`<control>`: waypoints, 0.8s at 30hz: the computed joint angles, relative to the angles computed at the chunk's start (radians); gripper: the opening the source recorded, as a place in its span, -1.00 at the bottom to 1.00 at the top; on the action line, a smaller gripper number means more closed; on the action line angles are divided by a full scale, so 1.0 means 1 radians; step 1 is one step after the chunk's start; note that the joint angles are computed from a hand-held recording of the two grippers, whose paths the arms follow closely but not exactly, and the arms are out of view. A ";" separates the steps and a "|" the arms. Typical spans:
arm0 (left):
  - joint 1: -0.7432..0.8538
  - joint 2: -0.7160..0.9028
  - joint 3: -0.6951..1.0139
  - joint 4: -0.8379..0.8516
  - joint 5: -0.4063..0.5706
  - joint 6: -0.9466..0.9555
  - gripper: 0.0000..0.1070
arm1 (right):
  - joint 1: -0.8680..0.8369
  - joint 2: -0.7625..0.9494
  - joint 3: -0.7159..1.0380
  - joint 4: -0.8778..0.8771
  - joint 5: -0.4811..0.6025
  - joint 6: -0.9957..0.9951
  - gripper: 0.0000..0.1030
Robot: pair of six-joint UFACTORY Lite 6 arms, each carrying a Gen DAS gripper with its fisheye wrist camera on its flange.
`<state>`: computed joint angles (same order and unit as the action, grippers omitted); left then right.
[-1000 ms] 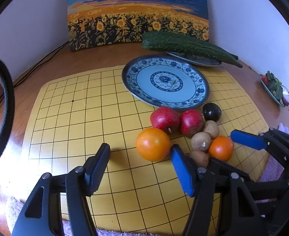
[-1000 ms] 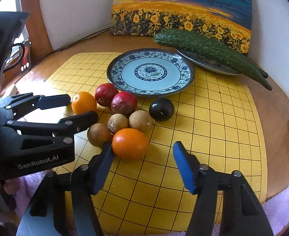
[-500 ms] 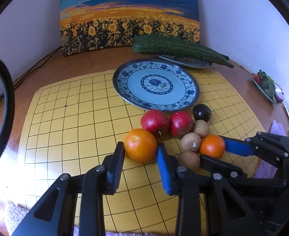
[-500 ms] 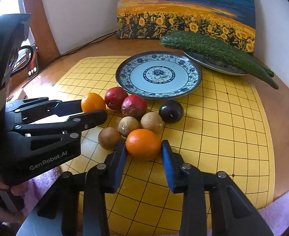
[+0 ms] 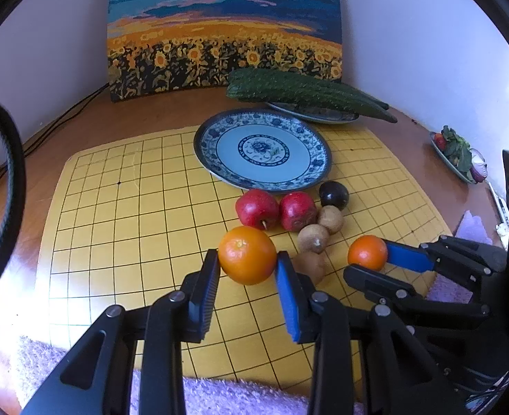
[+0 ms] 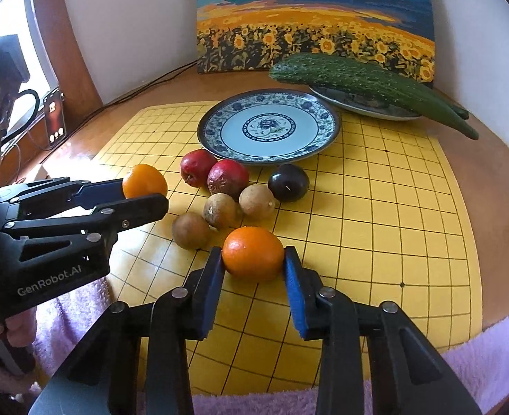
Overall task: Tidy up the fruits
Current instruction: 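Close the left tool on the large orange while the right tool grasps the small orange, then carry both oranges up and over onto the blue-and-white plate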
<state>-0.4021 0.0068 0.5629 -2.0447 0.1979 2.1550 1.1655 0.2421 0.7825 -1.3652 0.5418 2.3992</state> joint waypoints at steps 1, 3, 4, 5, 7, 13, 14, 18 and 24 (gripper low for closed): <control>-0.003 -0.013 -0.005 0.016 -0.003 -0.019 -0.36 | 0.007 -0.008 -0.003 0.010 0.008 -0.005 -0.32; -0.006 -0.034 -0.010 0.066 -0.009 -0.073 -0.36 | 0.015 -0.021 -0.006 0.021 0.019 -0.011 -0.32; -0.006 -0.045 -0.012 0.107 -0.013 -0.117 -0.36 | 0.021 -0.029 -0.008 0.025 0.025 -0.013 -0.32; -0.008 -0.052 -0.012 0.141 -0.018 -0.154 -0.36 | 0.026 -0.034 -0.009 0.030 0.030 -0.017 -0.32; -0.013 -0.070 -0.012 0.221 -0.029 -0.240 -0.36 | 0.039 -0.043 -0.003 0.050 0.049 -0.040 -0.32; -0.013 -0.108 0.003 0.473 -0.032 -0.502 -0.36 | 0.044 -0.071 0.005 0.081 0.066 -0.092 -0.32; -0.013 -0.110 0.009 0.512 -0.030 -0.543 -0.36 | 0.042 -0.077 0.005 0.085 0.067 -0.099 -0.32; -0.030 -0.110 0.043 0.652 -0.038 -0.683 -0.36 | 0.024 -0.107 0.003 0.097 0.067 -0.135 -0.32; -0.064 -0.072 0.120 0.775 -0.053 -0.803 -0.36 | -0.035 -0.134 0.015 0.131 0.056 -0.230 -0.32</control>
<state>-0.4658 -0.0655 0.6825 -1.2696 0.1447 1.3515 1.1305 0.1085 0.7972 -1.2346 0.5980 2.1687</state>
